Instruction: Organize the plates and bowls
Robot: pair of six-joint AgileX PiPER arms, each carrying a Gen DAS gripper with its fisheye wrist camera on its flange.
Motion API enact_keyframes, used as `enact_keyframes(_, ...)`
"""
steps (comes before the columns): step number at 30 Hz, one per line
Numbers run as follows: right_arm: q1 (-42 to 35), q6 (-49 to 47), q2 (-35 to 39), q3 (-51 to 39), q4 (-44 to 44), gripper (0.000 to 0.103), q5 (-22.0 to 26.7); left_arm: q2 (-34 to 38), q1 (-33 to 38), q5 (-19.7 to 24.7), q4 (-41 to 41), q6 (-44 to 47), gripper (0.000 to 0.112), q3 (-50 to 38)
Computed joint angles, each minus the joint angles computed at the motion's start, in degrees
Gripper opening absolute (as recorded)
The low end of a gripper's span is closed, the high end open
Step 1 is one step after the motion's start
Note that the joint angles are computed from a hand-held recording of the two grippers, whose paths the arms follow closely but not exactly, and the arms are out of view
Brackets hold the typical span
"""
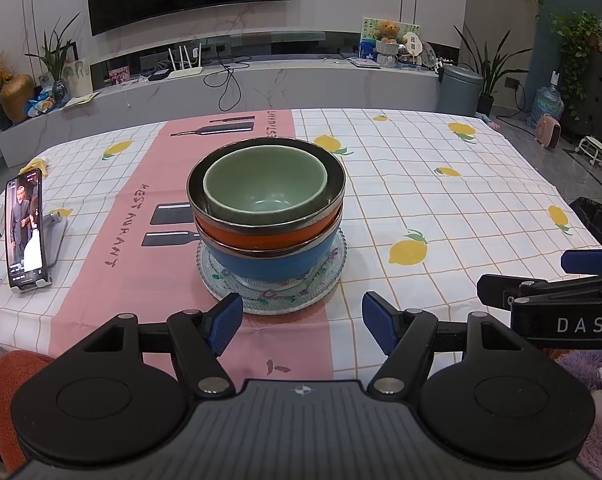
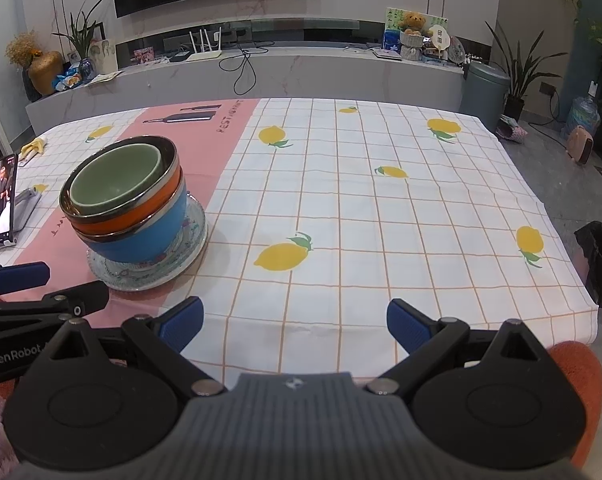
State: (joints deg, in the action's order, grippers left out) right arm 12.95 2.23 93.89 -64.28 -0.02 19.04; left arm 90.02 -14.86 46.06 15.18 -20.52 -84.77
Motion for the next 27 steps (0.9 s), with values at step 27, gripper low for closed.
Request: enact_keyframes(27,-0.1,1.7,-0.6,0.7,-1.1,0.097,-0.6,-0.6,-0.4,-0.6,0.4,-0.6,0.08,0.1)
